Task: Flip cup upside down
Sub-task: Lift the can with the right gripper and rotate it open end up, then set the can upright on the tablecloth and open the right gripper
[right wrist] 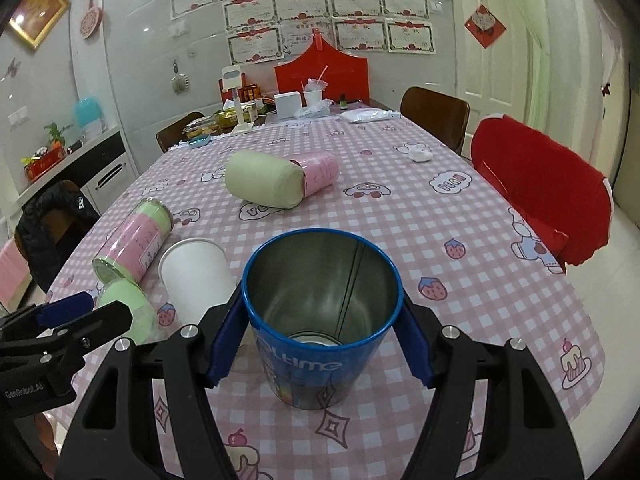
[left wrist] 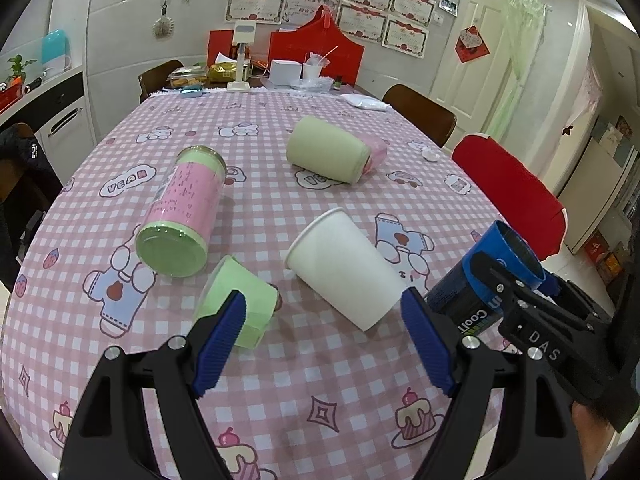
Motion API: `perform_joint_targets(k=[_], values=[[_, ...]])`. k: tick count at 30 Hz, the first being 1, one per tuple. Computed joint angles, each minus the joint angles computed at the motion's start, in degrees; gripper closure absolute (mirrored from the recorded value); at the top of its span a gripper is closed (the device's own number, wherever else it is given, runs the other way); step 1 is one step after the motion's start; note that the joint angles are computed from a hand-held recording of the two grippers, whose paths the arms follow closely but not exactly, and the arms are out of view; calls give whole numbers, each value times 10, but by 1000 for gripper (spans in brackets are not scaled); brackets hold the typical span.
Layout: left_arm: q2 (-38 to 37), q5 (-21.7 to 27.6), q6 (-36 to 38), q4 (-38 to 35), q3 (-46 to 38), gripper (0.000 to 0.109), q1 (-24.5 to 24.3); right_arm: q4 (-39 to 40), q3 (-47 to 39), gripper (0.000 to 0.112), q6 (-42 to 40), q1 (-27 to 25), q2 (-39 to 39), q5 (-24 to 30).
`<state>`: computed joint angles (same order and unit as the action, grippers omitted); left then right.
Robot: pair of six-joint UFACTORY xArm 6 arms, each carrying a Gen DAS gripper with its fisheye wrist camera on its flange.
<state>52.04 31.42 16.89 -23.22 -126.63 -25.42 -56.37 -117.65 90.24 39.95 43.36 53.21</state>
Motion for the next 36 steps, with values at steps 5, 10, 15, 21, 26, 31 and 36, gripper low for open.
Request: perform_joint_targets(k=[5, 10, 15, 21, 26, 31, 36], values=[[-9, -8, 2, -1, 17, 30, 1, -7, -6, 47, -5, 5, 5, 7], [-26, -16, 4, -5, 47, 30, 2, -10, 14, 47, 8, 4, -6, -24], [-49, -32, 10, -11, 85, 30, 3, -13, -2, 47, 1, 13, 4, -8], [-72, -49, 10, -13, 124, 30, 3, -25, 24, 42, 27, 17, -10, -26], [-108, -85, 22, -24, 185, 30, -2, -46, 43, 40, 48, 27, -25, -23], [-147, -124, 54, -52, 242, 30, -8, -73, 80, 39, 80, 39, -54, -23], [-198, -187, 105, -95, 313, 30, -22, -105, 108, 36, 109, 55, -81, -11]])
